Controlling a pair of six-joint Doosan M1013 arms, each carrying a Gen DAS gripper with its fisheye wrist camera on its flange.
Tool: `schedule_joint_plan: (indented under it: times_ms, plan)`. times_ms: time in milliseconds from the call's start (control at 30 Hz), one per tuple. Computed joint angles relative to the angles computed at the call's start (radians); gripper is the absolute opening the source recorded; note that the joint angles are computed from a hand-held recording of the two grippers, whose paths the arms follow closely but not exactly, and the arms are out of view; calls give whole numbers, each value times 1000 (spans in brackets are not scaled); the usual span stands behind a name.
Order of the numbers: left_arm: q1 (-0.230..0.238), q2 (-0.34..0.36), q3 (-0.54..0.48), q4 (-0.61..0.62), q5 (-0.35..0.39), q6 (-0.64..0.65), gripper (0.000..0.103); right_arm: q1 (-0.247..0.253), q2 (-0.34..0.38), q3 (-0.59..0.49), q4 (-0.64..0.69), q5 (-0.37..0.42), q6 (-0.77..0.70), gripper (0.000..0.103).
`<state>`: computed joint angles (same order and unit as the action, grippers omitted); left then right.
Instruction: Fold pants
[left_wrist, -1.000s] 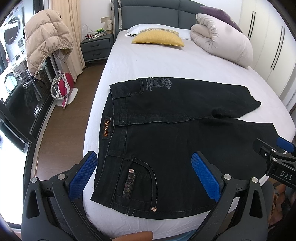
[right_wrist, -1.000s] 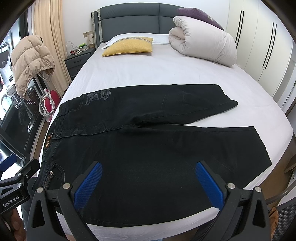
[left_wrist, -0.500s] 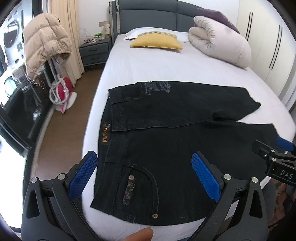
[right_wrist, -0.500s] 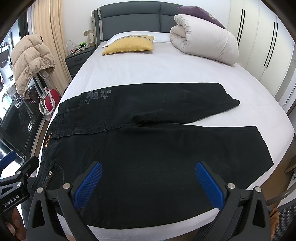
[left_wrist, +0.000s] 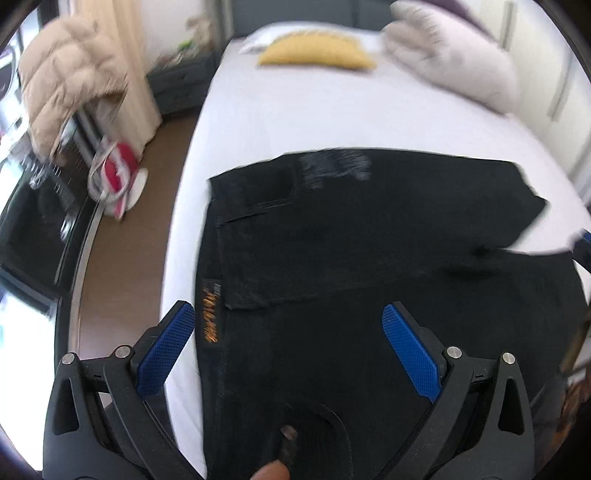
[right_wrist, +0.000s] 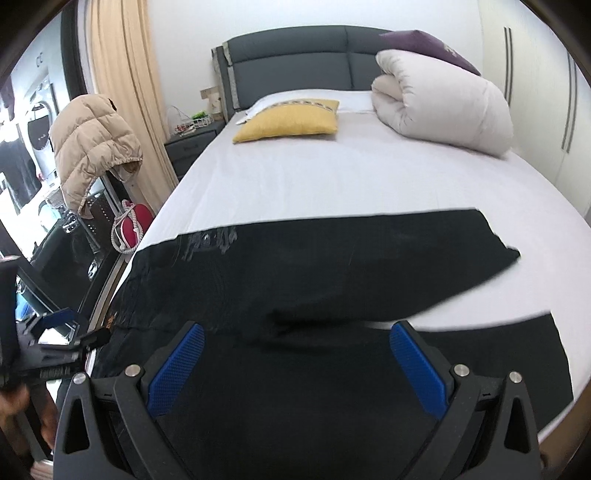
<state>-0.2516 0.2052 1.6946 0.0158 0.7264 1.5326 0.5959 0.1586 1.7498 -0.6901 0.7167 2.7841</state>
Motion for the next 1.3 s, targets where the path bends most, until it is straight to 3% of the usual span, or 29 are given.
schedule_joint_plan:
  times_ms: [133,200,267,333,433,533,700,800,867,900,1000,1167,1300]
  plan:
    - [29,100,-114,0,-17,20,103,-67,25,-16,104,-63,-161,103]
    - [47,155,-180,-69,-31,138,100,-92,36,-26,164,-83,-232,99]
    - [45,223,-263,-29,-1,214,93,-122,54,-43,250,-102,-347,96]
    - [50,296,-360,-41,73,315,77,-148,78,-66,327,-112,-477,93]
    - [62,396,-500,-113,211,500,77,-181,106,-96,451,-130,-695,84]
    - [71,492,-638,-189,394,655,77,-217,140,-134,631,-124,-959,77]
    - [71,603,-794,-193,573,697,77,-243,184,-185,787,-89,-1208,70]
    - [75,643,-858,-223,648,702,62,-253,221,-230,853,-44,-1326,62]
    - [75,659,-890,-241,691,709,43,-256,243,-258,852,-15,-1358,57]
    - [74,661,-896,-245,701,711,29,-257,257,-279,854,2,-1379,55]
    - [64,629,-851,-223,636,724,7,-260,297,-336,854,43,-1423,52]
    - [70,493,-638,-271,363,808,5,-254,349,-429,843,105,-1484,49]
    - [68,403,-495,-317,202,885,4,-241,379,-484,817,147,-1561,49]
